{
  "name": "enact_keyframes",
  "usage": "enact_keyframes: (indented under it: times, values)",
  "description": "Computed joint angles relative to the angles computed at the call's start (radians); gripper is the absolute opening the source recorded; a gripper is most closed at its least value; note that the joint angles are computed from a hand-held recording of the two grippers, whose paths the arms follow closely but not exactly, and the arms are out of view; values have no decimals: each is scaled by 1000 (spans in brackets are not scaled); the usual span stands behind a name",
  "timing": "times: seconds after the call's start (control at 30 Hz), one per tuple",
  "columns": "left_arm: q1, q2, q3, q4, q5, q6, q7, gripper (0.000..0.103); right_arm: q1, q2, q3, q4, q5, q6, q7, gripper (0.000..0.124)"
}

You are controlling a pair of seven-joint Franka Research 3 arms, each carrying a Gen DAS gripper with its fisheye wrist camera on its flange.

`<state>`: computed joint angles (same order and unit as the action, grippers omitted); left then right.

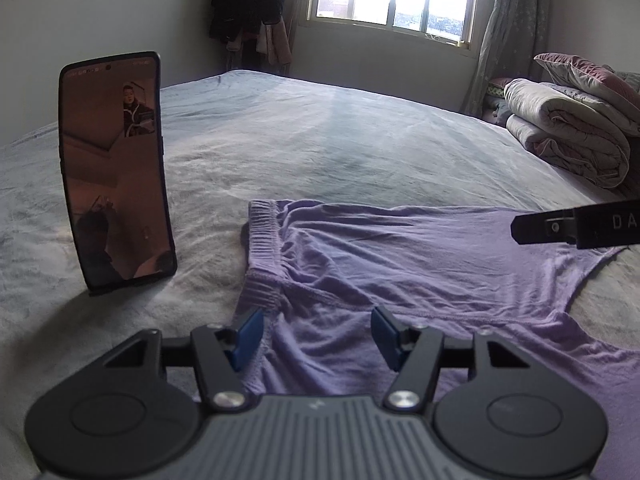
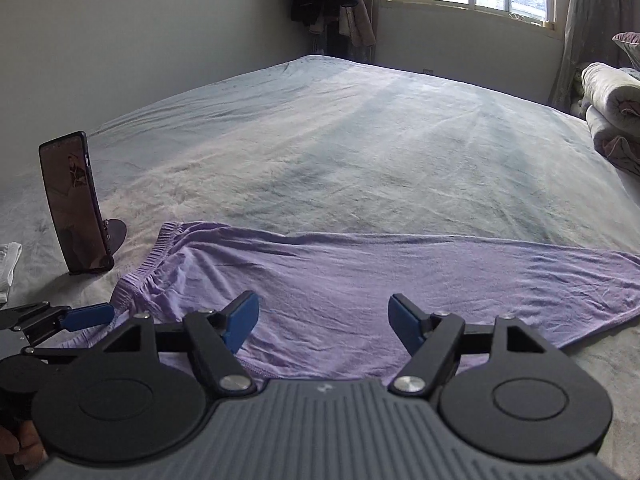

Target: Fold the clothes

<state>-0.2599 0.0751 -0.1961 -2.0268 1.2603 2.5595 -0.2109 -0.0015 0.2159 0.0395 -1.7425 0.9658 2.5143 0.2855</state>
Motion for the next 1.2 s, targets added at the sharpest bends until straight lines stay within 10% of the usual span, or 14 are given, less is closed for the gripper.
enact_keyframes:
  times: [0.3, 1.03, 1.2]
  values:
    - [43, -28, 15, -21, 226, 128, -291, 28, 40, 186, 51, 214, -155, -30, -50, 77]
    - [53, 29, 46, -8, -137, 216, 26, 4, 99, 487, 52, 668, -537, -219, 227, 54]
    - [52, 28, 46, -9, -173, 212, 48, 4, 118, 469, 48, 660, -594, -251, 225, 24]
